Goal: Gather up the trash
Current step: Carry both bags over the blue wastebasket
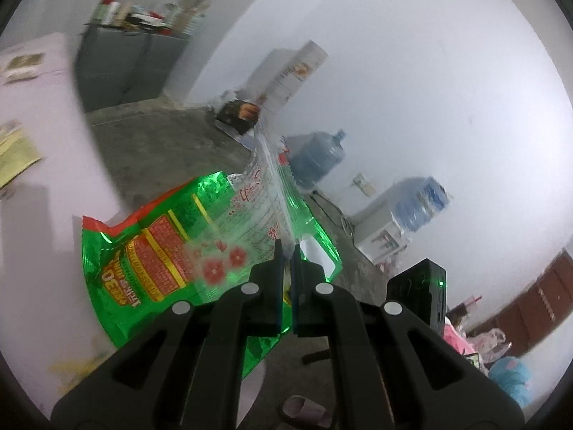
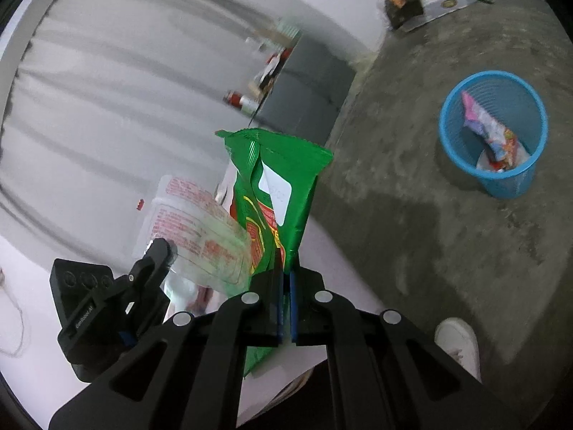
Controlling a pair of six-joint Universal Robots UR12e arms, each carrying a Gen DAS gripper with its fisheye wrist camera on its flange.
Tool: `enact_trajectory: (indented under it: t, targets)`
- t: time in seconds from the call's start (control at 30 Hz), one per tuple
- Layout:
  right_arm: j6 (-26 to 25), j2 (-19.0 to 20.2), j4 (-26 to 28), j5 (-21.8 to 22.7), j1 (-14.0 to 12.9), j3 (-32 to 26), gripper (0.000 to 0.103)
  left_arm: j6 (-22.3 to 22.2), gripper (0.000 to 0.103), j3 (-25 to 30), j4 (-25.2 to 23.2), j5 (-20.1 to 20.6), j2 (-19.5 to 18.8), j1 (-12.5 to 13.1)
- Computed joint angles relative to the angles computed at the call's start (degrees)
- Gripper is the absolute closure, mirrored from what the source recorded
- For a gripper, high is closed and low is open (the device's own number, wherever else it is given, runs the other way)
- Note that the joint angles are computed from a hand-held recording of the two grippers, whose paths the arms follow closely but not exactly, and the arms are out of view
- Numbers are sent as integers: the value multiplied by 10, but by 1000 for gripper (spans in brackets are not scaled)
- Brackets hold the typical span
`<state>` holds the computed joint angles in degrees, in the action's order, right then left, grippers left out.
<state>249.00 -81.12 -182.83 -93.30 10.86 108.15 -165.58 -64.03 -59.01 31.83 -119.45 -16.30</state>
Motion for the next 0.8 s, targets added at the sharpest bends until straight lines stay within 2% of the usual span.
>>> enact_trajectory:
  t: [0.17, 0.37, 0.53, 0.7, 0.8]
  targets:
    - [28, -17, -30, -27, -28, 34, 100, 26, 102, 68, -60, 16, -37, -35]
    - [39, -33, -27, -59, -71, 62, 100, 41, 102, 151, -118, 34, -84, -69]
    - [22, -47, 11, -82, -109, 77, 101, 48, 102, 210, -142, 47, -120, -83]
    - [21, -42, 46, -84, -139, 86, 101, 61, 102, 262, -172, 66, -154, -92]
    - [12, -32, 92, -113, -144, 79, 101, 76, 102, 336, -220, 94, -197, -105]
